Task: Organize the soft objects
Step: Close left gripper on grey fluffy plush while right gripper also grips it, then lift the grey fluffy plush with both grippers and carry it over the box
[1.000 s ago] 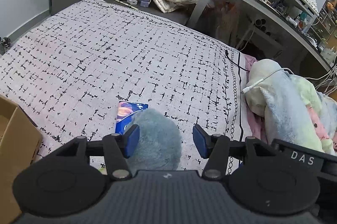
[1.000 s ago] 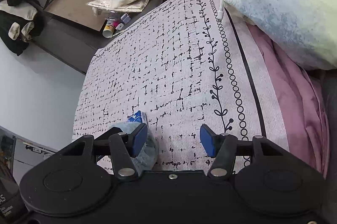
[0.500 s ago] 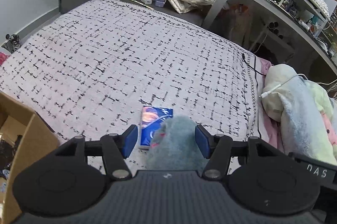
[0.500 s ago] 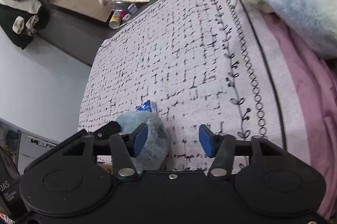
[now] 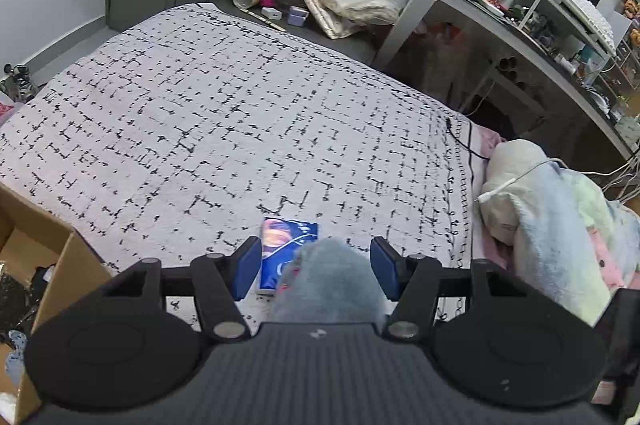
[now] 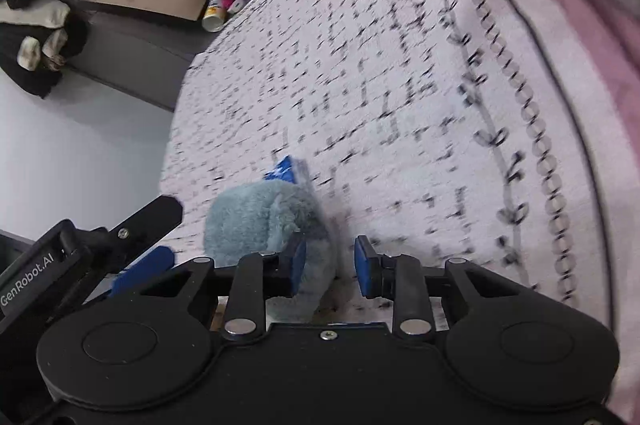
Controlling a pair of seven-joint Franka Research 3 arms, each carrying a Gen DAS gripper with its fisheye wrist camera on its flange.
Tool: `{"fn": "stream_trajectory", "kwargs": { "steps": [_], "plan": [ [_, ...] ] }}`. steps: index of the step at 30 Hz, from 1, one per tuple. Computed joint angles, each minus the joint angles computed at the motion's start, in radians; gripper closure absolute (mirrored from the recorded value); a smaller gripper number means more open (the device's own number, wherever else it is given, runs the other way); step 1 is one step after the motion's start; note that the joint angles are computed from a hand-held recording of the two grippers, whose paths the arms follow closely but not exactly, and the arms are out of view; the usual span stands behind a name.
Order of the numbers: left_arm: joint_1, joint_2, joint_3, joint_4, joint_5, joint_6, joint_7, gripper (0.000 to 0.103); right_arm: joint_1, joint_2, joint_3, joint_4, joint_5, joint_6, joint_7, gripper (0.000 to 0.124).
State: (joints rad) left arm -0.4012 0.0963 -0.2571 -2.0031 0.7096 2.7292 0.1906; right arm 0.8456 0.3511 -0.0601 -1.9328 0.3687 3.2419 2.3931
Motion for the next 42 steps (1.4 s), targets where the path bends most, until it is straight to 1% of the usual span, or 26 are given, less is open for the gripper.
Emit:
{"fn": "stream_trajectory", "kwargs": {
  "steps": [2, 3, 4, 5, 7, 9, 12, 14, 15, 17, 19, 20, 22, 24, 29, 31, 32, 33, 36, 39, 42],
  "plan": [
    [0.001, 0.004, -0.002, 0.003, -0.013, 0.005, 0.014, 0.044, -0.138, 0.012, 0.161, 0.005, 0.02, 0.039, -0.04, 0.089],
    [0.003, 0.005, -0.002, 0.002, -0.025, 0.011, 0.021, 0.044, -0.205, 0.021, 0.239, 0.008, 0.027, 0.056, -0.059, 0.082],
    [0.005, 0.006, -0.002, 0.0, -0.038, 0.017, 0.028, 0.044, -0.262, 0.031, 0.307, 0.011, 0.031, 0.073, -0.073, 0.079],
    [0.007, 0.008, -0.002, -0.002, -0.051, 0.02, 0.037, 0.044, -0.309, 0.045, 0.364, 0.015, 0.031, 0.094, -0.084, 0.077],
    [0.01, 0.01, -0.002, -0.006, -0.074, 0.021, 0.058, 0.044, -0.383, 0.068, 0.452, 0.02, 0.019, 0.122, -0.092, 0.077],
    [0.014, 0.012, -0.001, -0.013, -0.097, 0.024, 0.079, 0.044, -0.41, 0.09, 0.487, 0.032, 0.007, 0.136, -0.091, 0.077],
    [0.018, 0.011, 0.003, -0.027, -0.127, 0.014, 0.078, 0.044, -0.42, 0.112, 0.504, 0.04, 0.003, 0.164, -0.075, 0.077],
    [0.019, 0.008, 0.005, -0.04, -0.128, 0.018, 0.075, 0.044, -0.465, 0.137, 0.555, 0.04, -0.022, 0.195, -0.041, 0.077],
    [0.019, 0.007, 0.006, -0.043, -0.122, 0.015, 0.075, 0.045, -0.478, 0.148, 0.571, 0.044, -0.036, 0.205, -0.023, 0.077],
    [0.017, 0.007, 0.005, -0.043, -0.114, 0.0, 0.077, 0.045, -0.487, 0.163, 0.58, 0.047, -0.061, 0.226, 0.009, 0.077],
    [0.016, 0.008, 0.005, -0.043, -0.109, -0.007, 0.076, 0.046, -0.469, 0.167, 0.559, 0.049, -0.067, 0.238, 0.036, 0.077],
    [0.018, 0.008, 0.007, -0.047, -0.109, -0.005, 0.07, 0.049, -0.464, 0.172, 0.553, 0.051, -0.071, 0.246, 0.051, 0.077],
    [0.021, 0.007, 0.011, -0.059, -0.104, 0.018, 0.046, 0.05, -0.43, 0.18, 0.519, 0.062, -0.059, 0.255, 0.074, 0.077],
    [0.025, 0.01, 0.013, -0.067, -0.11, 0.032, 0.032, 0.052, -0.43, 0.194, 0.52, 0.068, -0.07, 0.271, 0.103, 0.077],
    [0.031, -0.002, 0.013, -0.092, -0.128, 0.057, 0.003, 0.062, -0.447, 0.233, 0.541, 0.085, -0.126, 0.307, 0.181, 0.077],
    [0.035, -0.012, 0.01, -0.099, -0.143, 0.058, 0.007, 0.065, -0.45, 0.24, 0.543, 0.087, -0.156, 0.324, 0.198, 0.089],
    [0.038, -0.02, 0.009, -0.106, -0.151, 0.062, 0.007, 0.067, -0.442, 0.241, 0.535, 0.091, -0.169, 0.33, 0.198, 0.09],
    [0.04, -0.031, 0.01, -0.116, -0.15, 0.068, -0.002, 0.067, -0.423, 0.229, 0.514, 0.09, -0.169, 0.325, 0.188, 0.092],
    [0.051, -0.061, 0.006, -0.142, -0.167, 0.089, 0.0, 0.068, -0.391, 0.198, 0.479, 0.079, -0.17, 0.321, 0.165, 0.093],
    [0.06, -0.095, -0.001, -0.167, -0.175, 0.105, 0.002, 0.069, -0.387, 0.175, 0.474, 0.063, -0.178, 0.329, 0.159, 0.093],
    [0.068, -0.132, -0.01, -0.193, -0.191, 0.118, 0.007, 0.069, -0.352, 0.142, 0.441, 0.05, -0.162, 0.323, 0.129, 0.093]
  ]
}}
